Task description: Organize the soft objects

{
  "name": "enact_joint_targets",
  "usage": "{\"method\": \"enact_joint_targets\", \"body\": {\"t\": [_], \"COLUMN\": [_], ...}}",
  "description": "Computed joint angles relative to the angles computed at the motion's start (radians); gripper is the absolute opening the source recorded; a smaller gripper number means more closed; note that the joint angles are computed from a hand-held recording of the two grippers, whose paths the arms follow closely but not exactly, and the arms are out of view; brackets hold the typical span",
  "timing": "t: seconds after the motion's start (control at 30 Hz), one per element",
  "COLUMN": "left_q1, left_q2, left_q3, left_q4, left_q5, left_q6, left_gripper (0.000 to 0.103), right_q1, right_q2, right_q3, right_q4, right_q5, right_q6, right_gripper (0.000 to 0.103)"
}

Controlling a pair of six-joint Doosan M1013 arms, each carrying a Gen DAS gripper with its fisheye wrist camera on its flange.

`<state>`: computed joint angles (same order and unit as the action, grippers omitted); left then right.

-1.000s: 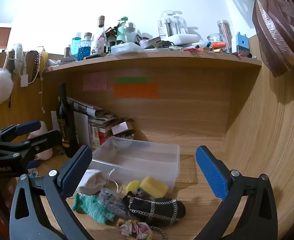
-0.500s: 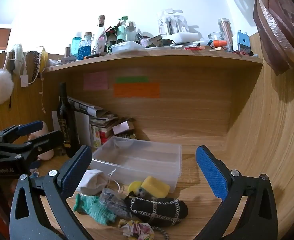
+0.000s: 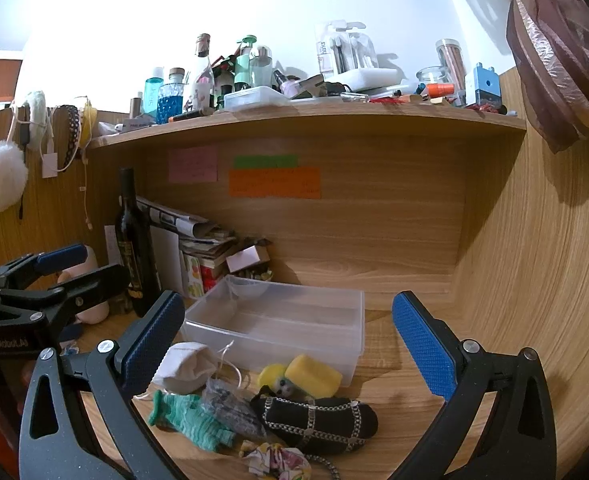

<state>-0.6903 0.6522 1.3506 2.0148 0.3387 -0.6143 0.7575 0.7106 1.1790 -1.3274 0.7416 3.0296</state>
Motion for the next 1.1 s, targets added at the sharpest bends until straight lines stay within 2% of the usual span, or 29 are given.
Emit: {"method": "enact_joint_targets", "body": {"t": [1.1], "left_q1": [0.001], "left_q2": [0.0], "left_q3": [0.001], "left_q4": [0.006], "left_q5": [-0.001], "left_q6": [-0.008], "left_gripper": [0.103], "right_q1": [-0.005], "right_q2": [0.001], "right_q3": [0.0], "right_q4": [-0.001], "right_q5": [-0.029], "right_q6": [0.019], "right_gripper": [0.103]}}
